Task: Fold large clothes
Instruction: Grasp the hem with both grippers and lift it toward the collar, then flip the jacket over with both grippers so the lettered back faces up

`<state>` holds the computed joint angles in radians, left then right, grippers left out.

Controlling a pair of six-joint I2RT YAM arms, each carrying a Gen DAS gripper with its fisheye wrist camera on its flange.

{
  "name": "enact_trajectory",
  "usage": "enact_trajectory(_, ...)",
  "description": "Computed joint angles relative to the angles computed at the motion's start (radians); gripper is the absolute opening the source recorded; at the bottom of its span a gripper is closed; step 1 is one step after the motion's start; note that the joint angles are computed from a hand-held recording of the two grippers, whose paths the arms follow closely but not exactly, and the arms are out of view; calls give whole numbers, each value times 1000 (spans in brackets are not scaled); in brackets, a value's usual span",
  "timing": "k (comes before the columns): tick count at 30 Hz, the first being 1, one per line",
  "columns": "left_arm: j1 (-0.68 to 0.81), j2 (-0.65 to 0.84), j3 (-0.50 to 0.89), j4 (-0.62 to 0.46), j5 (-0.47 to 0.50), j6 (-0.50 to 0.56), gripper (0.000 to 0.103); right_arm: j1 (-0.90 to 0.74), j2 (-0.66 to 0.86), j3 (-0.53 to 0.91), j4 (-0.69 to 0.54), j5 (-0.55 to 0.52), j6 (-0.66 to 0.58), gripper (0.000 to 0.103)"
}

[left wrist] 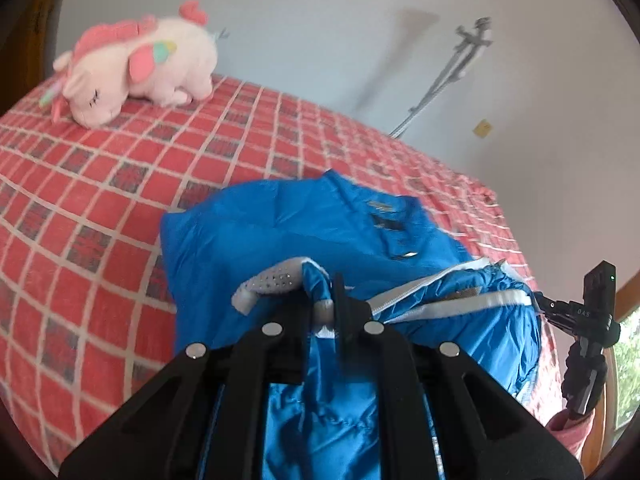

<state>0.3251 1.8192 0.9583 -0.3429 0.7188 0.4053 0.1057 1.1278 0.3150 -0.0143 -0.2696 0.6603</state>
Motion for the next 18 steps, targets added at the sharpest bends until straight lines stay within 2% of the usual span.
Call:
enact_trajectory(3, -45, 92, 26, 88, -57, -54, 8, -33, 181, 8, 146, -19, -11, 10)
enact_trajectory(6, -58, 165, 53, 140, -49, -72, 10, -42, 271, 13, 220, -28, -30, 10)
enact_trajectory(8, -51, 176, 72, 113, -37, -66, 12, -50, 283, 14, 226, -39, -41, 11)
enact_trajectory(10, -30, 164, 92, 40, -15, -44, 14, -53, 248, 13, 194, -56, -60, 18)
enact_trajectory(11, -22, 156, 98, 9, -4, -29, 16, -47, 219, 13, 167, -55, -67, 24)
enact_trajectory(12, -3, 138, 109, -52, 17, 11, 20, -41, 161, 10, 118, -55, -83, 44)
enact_trajectory(13, 8, 122, 109, -82, 31, 33, 21, -35, 111, 8, 77, -50, -92, 57)
enact_trajectory(14, 25, 103, 111, -113, 52, 56, 29, -20, 29, 1, 26, -15, -95, 73)
enact_trajectory(15, 52, 70, 105, -131, 74, 77, 41, -5, -34, -2, -13, 26, -97, 74)
enact_trajectory(17, 90, 6, 71, -102, 77, 79, 43, 36, -146, 9, -122, 125, -110, 74)
enact_trajectory(18, 98, -10, 64, -93, 70, 81, 44, 33, -164, 9, -141, 122, -116, 74)
